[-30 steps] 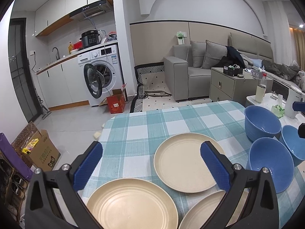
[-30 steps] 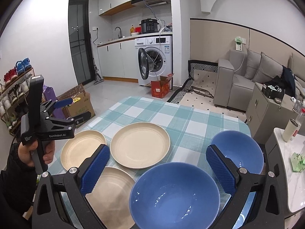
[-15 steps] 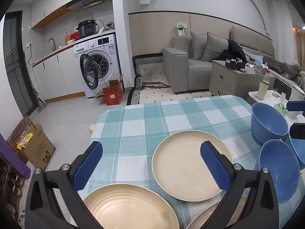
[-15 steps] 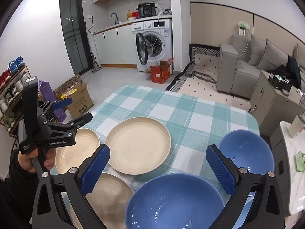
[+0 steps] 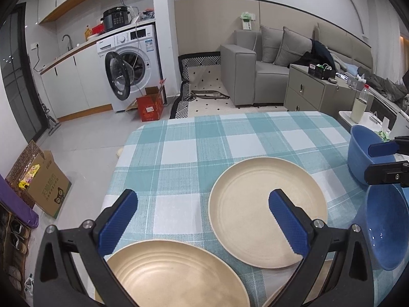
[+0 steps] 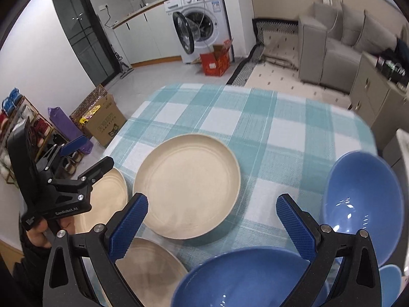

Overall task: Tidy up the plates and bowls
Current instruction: 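Move the left tool toward one cream plate while the right tool approaches another, then close the left tool on a cream plate rim while the right tool grips another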

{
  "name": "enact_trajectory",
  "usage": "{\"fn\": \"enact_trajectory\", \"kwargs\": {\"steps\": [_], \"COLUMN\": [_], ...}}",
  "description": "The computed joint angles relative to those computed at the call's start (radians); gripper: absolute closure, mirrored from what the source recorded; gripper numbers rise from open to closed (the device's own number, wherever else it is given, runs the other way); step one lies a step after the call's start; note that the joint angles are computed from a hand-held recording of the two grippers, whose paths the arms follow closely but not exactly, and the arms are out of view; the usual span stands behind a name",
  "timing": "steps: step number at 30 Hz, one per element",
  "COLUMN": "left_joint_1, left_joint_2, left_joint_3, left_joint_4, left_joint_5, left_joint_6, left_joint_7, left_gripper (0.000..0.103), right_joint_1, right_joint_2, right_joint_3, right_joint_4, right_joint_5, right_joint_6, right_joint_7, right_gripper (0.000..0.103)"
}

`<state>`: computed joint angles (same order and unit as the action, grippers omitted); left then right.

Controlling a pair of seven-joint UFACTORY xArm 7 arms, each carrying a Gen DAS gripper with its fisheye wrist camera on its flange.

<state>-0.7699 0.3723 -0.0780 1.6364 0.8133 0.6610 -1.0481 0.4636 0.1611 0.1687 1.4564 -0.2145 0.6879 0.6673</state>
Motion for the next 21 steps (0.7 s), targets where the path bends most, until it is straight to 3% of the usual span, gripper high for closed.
{"fn": "enact_trajectory", "kwargs": {"steps": [11, 21], "left_joint_1": [0.02, 0.021], "left_joint_2": [0.072, 0.135], "left_joint_3": [-0.004, 0.011], "left_joint_4": [0.059, 0.11], "left_joint_5": [-0.135, -0.243], "left_joint_6": [0.019, 0.039], "left_joint_7": [0.112, 0.203], "left_gripper": [0.0, 0.002], "right_joint_1": [-0.01, -0.005], "right_joint_2": [0.154, 0.233], "right_joint_3": [-0.012, -0.036], "right_joint_4": [0.141, 0.22], "right_joint_5": [0.104, 0.112], "right_joint_6": [0.075, 0.155], "right_joint_7": [-0.078, -0.116], "right_gripper": [0.0, 0.005]}}
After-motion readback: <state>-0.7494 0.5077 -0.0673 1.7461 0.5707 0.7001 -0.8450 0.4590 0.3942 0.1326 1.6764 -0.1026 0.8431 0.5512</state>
